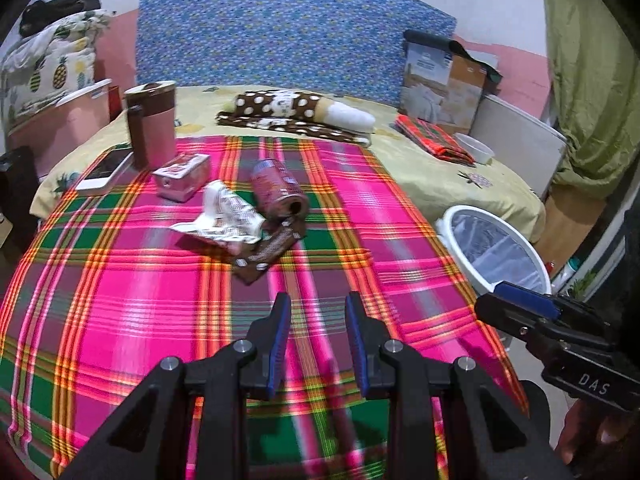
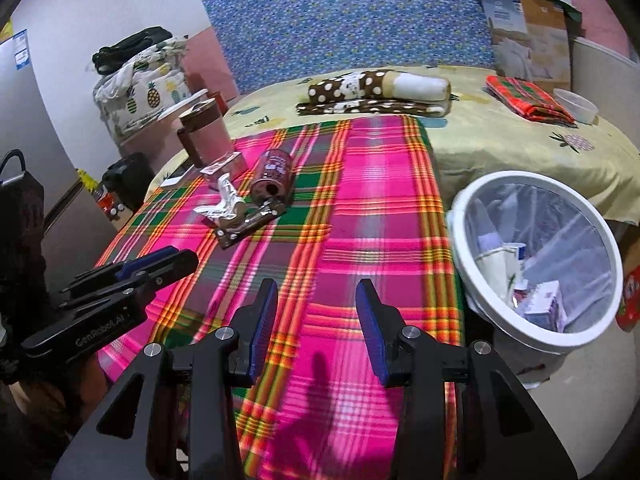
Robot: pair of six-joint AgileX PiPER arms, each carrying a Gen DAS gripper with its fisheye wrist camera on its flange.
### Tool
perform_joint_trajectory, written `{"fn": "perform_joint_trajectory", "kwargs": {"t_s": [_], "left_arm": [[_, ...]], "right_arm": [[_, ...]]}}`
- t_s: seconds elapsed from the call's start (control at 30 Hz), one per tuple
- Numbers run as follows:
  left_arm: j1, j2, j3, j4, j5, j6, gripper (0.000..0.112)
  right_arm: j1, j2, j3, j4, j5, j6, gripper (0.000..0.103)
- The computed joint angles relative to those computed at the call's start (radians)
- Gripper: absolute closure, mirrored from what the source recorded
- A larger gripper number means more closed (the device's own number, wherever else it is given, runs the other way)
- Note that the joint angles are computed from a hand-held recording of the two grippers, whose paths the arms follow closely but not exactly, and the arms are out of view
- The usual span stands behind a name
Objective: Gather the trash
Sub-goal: 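Move both tools back over the cloth toward the red can, then grasp the white printed wrapper with the left tool while the right tool grasps the red milk can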
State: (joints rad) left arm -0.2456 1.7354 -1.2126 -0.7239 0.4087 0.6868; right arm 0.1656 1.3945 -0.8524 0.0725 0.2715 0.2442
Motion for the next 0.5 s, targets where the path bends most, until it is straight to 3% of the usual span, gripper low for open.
{"fn": "perform_joint_trajectory", "kwargs": {"t_s": [0.13, 0.2, 0.5], "left_arm": [[0.036, 0.013, -0.013, 0.009, 0.006, -0.012, 0.079], [0.052, 0.022, -0.025, 0.007, 0.011, -0.018, 0.072], [0.103, 0.085, -0.112, 0.021, 0.05, -0.075, 0.071]], "right_arm": [[0.015, 0.025, -0.026, 0.009, -0.001, -0.003, 0.05], [0.019, 0.037, -0.043, 0.011, 0.002, -0.006, 0.05], [0.025, 0.096, -0.116, -0.005, 0.021, 0.004, 0.05]]}}
